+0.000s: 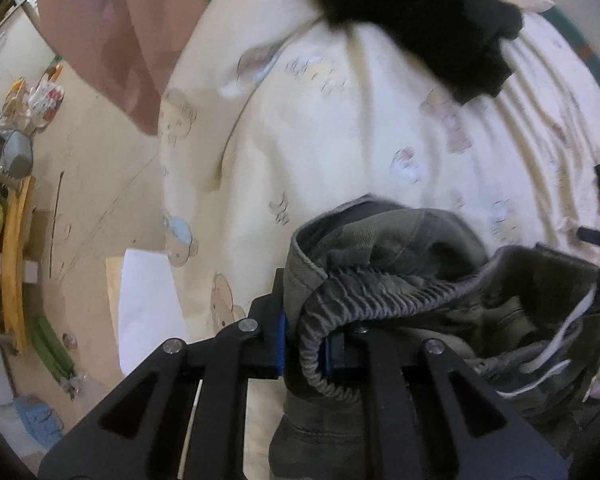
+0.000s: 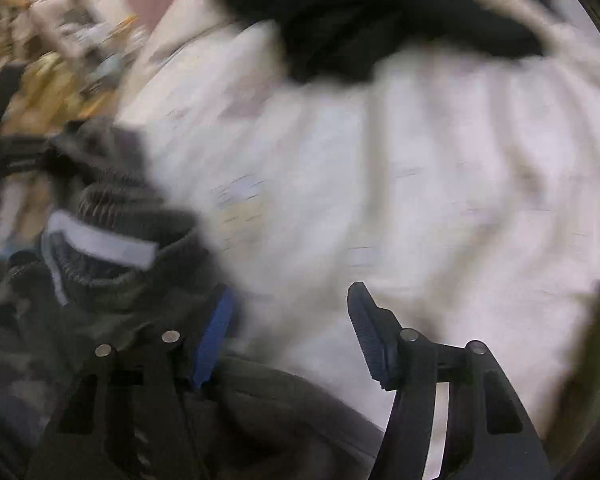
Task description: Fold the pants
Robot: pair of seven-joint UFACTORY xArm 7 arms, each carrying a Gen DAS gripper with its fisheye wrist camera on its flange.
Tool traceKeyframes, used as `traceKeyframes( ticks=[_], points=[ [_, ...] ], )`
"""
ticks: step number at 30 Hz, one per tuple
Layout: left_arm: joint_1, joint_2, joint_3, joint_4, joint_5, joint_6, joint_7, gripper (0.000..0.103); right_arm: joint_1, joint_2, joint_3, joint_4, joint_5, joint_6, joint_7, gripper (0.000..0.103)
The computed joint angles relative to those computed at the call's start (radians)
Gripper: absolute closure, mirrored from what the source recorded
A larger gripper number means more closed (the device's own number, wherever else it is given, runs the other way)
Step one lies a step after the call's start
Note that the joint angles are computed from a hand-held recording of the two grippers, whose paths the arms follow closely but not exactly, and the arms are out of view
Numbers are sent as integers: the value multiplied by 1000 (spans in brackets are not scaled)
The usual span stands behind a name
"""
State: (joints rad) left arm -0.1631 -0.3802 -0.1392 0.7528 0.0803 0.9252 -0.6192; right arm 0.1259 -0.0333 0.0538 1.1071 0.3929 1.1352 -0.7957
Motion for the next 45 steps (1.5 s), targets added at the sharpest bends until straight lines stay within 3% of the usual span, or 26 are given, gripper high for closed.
traceKeyframes(
  ticks=[3,6,8,10,12,16,19,22,23,26,29,30,32,36,37,39,40,42,45],
  points=[
    [2,11,-5,-5,7,-3,-16,92,8,87,12,73,63,151,-73,40],
    [1,14,2,-4,-2,-9,-21,92,16,151,32,108,58,181,-40,39],
    [3,19,7,-3,-12,-12,-24,92,18,152,41,86,66,150,-38,43],
    [2,25,8,3,-20,-11,-28,92,17,122,45,38,75,140,-64,83],
    [0,35,4,15,-15,-9,-30,92,19,54,43,-39,89,92,-87,93],
    [-3,34,6,20,-17,-8,-30,92,14,-169,-7,-193,236,-63,-159,96],
    [-8,5,10,7,-37,-21,-32,92,-1,-269,-86,-206,356,-95,-143,97],
    [-33,-32,32,-11,-130,-84,-15,92,-13,-326,-115,-189,359,-171,-117,99],
    [-54,-44,54,-16,-202,-136,6,92,-16,-326,-117,-178,343,-198,-102,99],
    [-72,19,49,56,-278,-212,7,86,-37,-285,-127,-151,286,-301,-38,99],
    [-74,160,15,190,-246,-198,-9,64,-74,-197,-112,-135,182,-380,87,99],
    [-77,200,10,224,-237,-195,-2,59,-92,-126,-113,-101,136,-359,160,99],
    [-81,258,-1,263,-208,-206,-25,49,-112,-41,-118,-55,117,-307,197,98],
    [-76,235,-8,192,-224,-318,17,23,-152,58,-97,-11,55,-210,272,86],
    [-91,222,20,174,-281,-343,60,19,-157,66,-91,-10,44,-216,275,73],
    [-150,199,102,146,-346,-392,110,19,-166,70,-84,-12,26,-226,284,59],
    [-121,188,84,138,-315,-399,85,19,-170,70,-81,-11,34,-229,283,53],
    [-20,168,5,145,-195,-364,31,17,-192,56,-90,-16,96,-224,236,53],
    [-39,178,24,172,-104,-300,140,10,-227,70,-104,31,230,-167,183,47]
  ],
)
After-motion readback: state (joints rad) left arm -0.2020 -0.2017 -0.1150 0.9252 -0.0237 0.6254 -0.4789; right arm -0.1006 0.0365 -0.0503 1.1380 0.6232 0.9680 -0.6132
